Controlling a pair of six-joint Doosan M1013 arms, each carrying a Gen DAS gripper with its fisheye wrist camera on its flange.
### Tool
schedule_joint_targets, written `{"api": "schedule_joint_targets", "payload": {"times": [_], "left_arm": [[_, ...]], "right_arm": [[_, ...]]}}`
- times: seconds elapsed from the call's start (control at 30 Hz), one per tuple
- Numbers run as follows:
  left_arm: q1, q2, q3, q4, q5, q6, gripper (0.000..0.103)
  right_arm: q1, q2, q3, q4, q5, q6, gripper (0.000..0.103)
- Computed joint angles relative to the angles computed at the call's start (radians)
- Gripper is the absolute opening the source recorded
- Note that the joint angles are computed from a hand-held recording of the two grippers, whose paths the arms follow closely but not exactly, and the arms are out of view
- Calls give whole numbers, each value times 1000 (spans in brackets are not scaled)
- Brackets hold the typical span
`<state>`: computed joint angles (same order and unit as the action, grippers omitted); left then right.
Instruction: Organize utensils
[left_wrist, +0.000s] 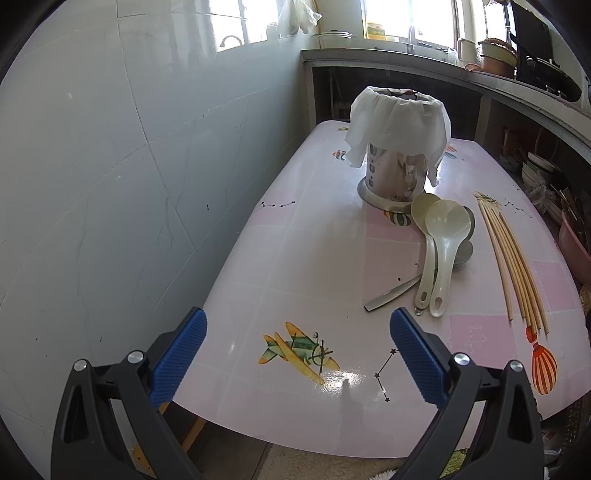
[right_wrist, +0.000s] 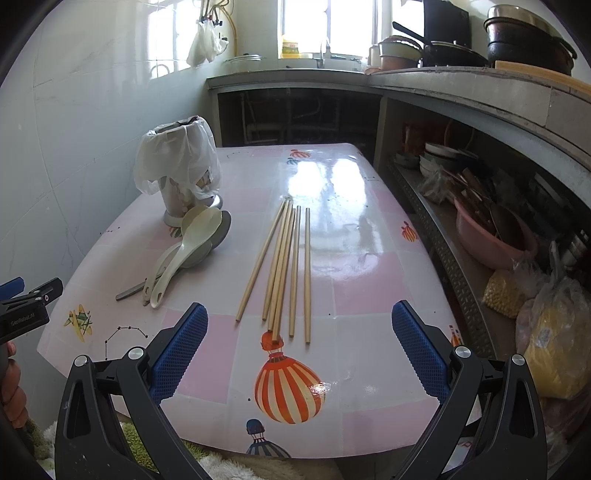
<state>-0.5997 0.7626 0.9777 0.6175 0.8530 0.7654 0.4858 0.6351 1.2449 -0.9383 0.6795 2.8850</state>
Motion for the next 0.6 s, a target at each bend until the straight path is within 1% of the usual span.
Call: {"api": "schedule_joint_targets", "payload": {"times": [0.2,0.33,0.47,0.53,0.6], "left_arm": [[8,51,-80,-36,42,71,97],[17,88,-141,-69,68,115,97],[23,129,-210,-78,91,160,97],[31,148,-246,-115,96,193,97],[40,169,-286,-159,101,220,97]], "right_arm": [[-13,33,-50,56,0,-79,95],[-19,58,-87,55,4,-112,95],[-34,83,-131,106,-30,-192,95],[-43,99,-163,151,-48,-254,95],[-53,106,-176,198,-98,-308,95]]}}
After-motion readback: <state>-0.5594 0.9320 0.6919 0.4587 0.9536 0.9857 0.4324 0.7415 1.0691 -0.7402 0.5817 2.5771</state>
